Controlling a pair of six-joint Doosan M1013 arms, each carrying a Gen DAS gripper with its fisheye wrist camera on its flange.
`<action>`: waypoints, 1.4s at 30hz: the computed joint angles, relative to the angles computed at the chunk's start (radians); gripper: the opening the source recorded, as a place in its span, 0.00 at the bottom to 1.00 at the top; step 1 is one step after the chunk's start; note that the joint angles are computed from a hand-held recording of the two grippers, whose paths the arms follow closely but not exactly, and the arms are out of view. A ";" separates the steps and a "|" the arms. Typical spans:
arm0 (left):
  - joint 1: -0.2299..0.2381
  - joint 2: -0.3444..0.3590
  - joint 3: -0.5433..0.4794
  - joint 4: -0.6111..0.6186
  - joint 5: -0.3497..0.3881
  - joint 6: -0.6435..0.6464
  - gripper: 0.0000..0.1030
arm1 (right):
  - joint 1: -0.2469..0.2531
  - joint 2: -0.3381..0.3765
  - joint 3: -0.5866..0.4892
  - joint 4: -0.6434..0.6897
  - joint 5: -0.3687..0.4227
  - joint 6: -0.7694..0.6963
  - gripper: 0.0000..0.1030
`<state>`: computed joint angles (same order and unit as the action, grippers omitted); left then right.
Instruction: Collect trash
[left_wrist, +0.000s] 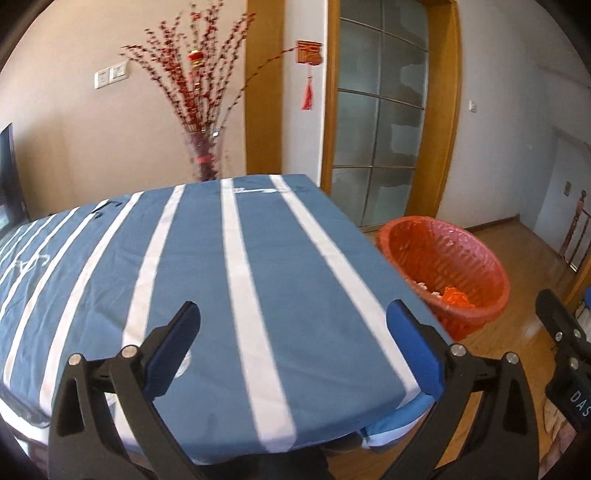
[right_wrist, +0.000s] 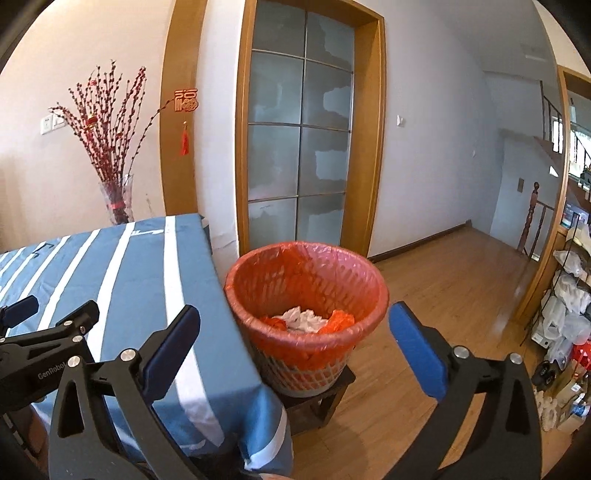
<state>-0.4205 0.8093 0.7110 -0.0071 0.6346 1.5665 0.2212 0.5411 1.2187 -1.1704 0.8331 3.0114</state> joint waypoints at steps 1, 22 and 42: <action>0.002 -0.011 0.023 0.019 -0.017 -0.019 0.96 | 0.001 -0.002 0.004 0.007 0.001 -0.001 0.98; 0.014 -0.144 0.281 0.362 -0.226 -0.350 0.96 | 0.027 -0.026 0.048 0.029 0.014 0.035 0.98; 0.011 -0.165 0.321 0.436 -0.272 -0.411 0.96 | 0.031 -0.038 0.071 0.030 -0.007 0.050 0.98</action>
<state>-0.4093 0.6441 1.0321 0.4288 0.3625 1.1551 0.2519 0.5029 1.2898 -1.1407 0.8257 3.0617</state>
